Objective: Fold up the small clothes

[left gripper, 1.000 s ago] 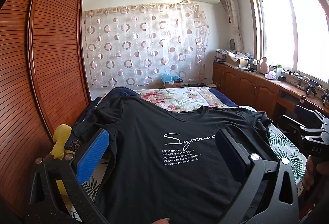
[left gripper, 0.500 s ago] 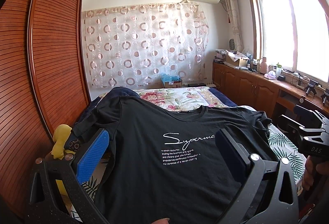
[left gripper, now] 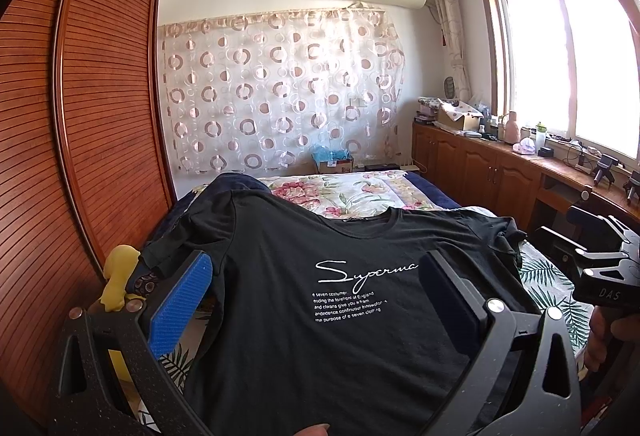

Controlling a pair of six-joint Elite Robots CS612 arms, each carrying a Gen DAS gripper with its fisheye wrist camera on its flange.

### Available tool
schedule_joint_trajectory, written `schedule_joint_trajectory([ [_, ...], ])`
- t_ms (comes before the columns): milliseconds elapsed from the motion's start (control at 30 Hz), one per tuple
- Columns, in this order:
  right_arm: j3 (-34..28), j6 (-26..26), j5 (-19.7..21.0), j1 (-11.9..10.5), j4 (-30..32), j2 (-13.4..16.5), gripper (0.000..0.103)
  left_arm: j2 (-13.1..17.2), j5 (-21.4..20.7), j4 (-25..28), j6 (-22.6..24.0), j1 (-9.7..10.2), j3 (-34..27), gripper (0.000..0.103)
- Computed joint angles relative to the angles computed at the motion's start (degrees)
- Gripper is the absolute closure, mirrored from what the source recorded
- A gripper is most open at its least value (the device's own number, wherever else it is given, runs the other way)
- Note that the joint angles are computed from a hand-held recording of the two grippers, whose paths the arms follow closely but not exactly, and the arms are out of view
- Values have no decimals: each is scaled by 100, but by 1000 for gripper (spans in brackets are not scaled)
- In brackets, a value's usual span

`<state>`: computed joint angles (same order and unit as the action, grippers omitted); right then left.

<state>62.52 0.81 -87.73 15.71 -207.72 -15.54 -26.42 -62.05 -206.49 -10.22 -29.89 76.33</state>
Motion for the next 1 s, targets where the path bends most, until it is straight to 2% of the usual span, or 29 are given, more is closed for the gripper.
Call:
schedule_joint_trajectory([
  [1000,-43,-8,62,-10,92,23,0,-58,-18,129,-91,0,58,0],
])
